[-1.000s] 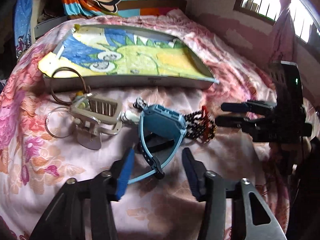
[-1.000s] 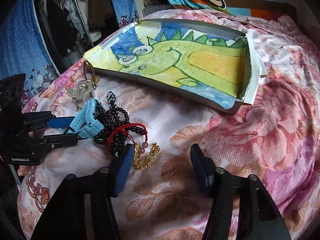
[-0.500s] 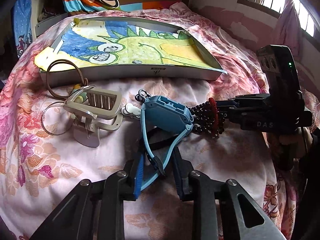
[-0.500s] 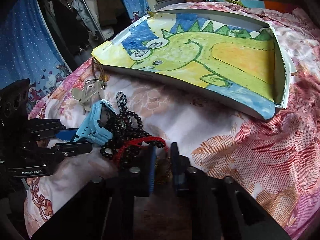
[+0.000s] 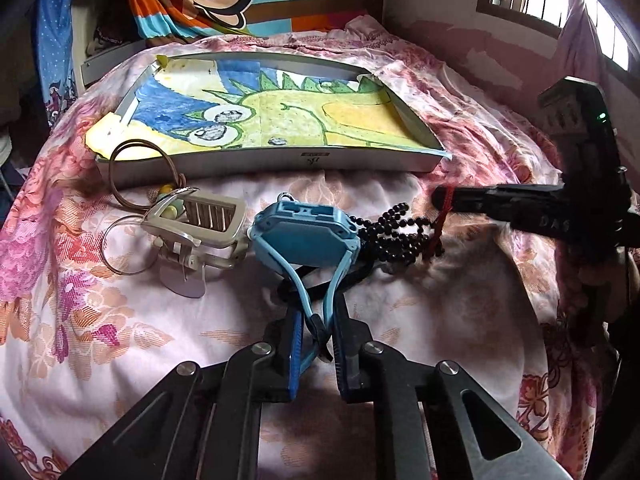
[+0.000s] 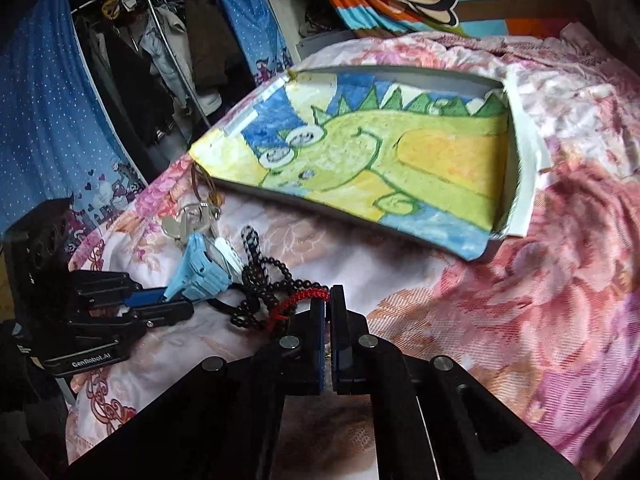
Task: Organize jewelry
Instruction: 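Lift the blue watch with the left tool while the right tool carries the red hair tie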
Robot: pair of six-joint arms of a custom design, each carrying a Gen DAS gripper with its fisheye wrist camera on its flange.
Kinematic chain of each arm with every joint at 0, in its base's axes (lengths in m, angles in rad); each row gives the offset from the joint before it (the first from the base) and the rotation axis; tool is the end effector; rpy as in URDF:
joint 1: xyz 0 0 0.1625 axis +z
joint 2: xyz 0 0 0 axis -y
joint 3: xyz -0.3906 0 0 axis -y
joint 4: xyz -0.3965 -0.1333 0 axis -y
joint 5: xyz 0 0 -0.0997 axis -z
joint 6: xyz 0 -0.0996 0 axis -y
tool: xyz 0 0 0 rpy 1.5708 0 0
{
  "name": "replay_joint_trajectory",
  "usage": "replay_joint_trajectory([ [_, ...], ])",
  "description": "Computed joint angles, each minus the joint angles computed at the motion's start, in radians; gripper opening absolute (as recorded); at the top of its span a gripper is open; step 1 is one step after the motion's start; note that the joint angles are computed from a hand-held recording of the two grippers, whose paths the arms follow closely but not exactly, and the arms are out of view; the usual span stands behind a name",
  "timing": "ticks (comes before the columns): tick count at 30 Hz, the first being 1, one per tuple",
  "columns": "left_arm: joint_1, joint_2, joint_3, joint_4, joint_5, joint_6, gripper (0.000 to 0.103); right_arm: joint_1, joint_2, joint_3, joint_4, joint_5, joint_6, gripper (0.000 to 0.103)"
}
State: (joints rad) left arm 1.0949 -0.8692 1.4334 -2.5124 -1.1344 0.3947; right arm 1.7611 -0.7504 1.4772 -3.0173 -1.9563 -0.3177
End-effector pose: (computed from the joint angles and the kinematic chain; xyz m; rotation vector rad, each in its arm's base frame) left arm -0.1708 -0.7142 0.2016 1.0247 2.4719 -0.5342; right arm 0.2299 -0.6867 0.1617 0.4625 -2.5316 0.9318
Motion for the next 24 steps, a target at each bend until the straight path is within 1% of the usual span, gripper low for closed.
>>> replay_joint_trajectory([
  [4,-0.004,-0.007,0.014,-0.017,-0.003,0.002,0.012,0.018,-0.015,0.014,-0.063,-0.022,-0.030,0.002],
  [11,-0.012,-0.024,0.044,-0.059,-0.019,0.018,0.012,0.037,-0.040,0.036,-0.121,-0.019,-0.068,0.002],
  [13,-0.013,-0.029,0.052,-0.067,-0.024,0.020,0.012,0.042,-0.035,0.031,-0.121,-0.029,-0.088,0.002],
  [17,-0.013,-0.033,0.056,-0.069,-0.024,0.018,0.012,0.041,-0.037,0.038,-0.123,-0.023,-0.078,0.002],
  [18,-0.013,-0.033,0.057,-0.071,-0.025,0.017,0.012,0.041,-0.037,0.038,-0.120,-0.023,-0.080,0.002],
  [20,-0.012,-0.032,0.053,-0.064,-0.026,0.017,0.012,0.041,-0.035,0.030,-0.075,-0.030,-0.080,0.002],
  [21,-0.012,-0.032,0.053,-0.061,-0.025,0.017,0.012,0.043,-0.025,0.014,-0.028,-0.067,-0.074,0.002],
  [24,-0.014,-0.031,0.050,-0.048,-0.021,0.017,0.012,0.039,-0.015,0.010,0.051,-0.123,-0.043,0.002],
])
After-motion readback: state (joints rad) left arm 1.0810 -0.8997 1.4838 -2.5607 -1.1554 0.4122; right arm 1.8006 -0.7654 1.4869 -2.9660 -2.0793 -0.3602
